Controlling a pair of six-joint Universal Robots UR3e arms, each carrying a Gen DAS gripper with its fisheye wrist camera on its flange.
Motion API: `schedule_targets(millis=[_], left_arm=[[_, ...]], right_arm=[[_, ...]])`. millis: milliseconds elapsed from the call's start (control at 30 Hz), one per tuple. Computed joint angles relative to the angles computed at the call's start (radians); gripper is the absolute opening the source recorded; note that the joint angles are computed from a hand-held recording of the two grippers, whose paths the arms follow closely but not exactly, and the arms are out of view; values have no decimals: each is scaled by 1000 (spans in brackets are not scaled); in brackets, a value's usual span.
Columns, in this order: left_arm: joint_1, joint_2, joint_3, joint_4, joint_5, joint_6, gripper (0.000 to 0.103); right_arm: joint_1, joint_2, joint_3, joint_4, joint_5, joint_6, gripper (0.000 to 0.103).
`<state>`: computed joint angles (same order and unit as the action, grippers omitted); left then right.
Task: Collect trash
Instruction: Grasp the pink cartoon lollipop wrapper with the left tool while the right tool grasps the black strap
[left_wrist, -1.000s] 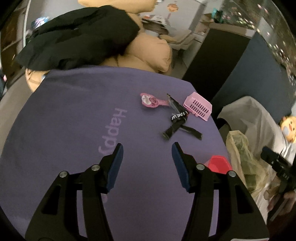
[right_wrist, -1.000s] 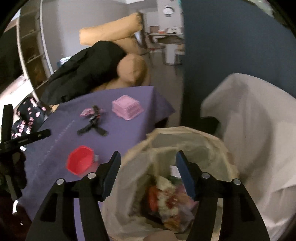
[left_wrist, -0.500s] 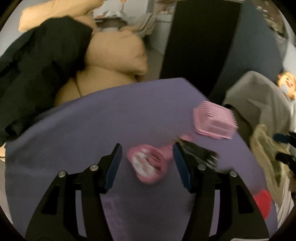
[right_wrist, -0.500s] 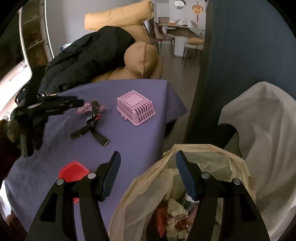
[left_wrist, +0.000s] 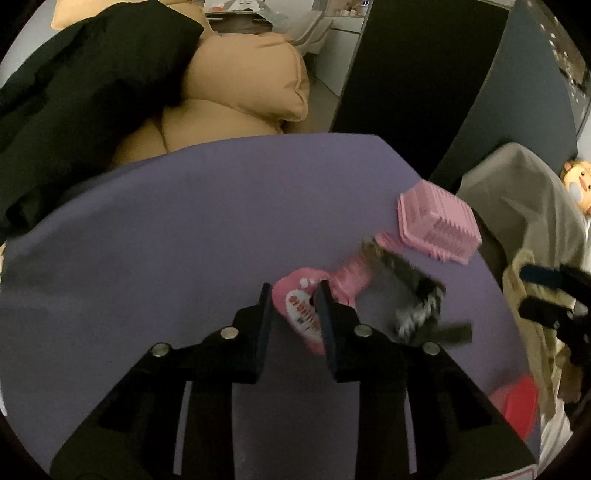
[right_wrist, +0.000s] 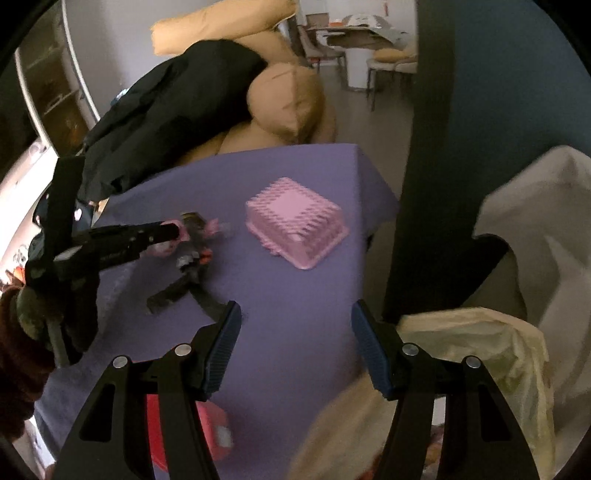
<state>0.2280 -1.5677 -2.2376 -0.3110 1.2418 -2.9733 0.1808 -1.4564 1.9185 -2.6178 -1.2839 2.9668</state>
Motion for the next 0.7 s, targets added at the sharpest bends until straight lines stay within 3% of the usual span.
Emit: schedule_targets(millis=[133,267,500,700], left_arm=[[90,145,-100,-81,-5,64,22],[269,343,-206,-254,-94,164,22],[494,578,-302,-452,-223,299,38],[602,707,-322,-616,-295,402,44]], right_arm=[[113,89,-128,66,-80,46,59],[199,175,-257,118,-96,92,59],[294,393,-565,240,-166,173,59],[294,501,-684,290,-191,214,40]])
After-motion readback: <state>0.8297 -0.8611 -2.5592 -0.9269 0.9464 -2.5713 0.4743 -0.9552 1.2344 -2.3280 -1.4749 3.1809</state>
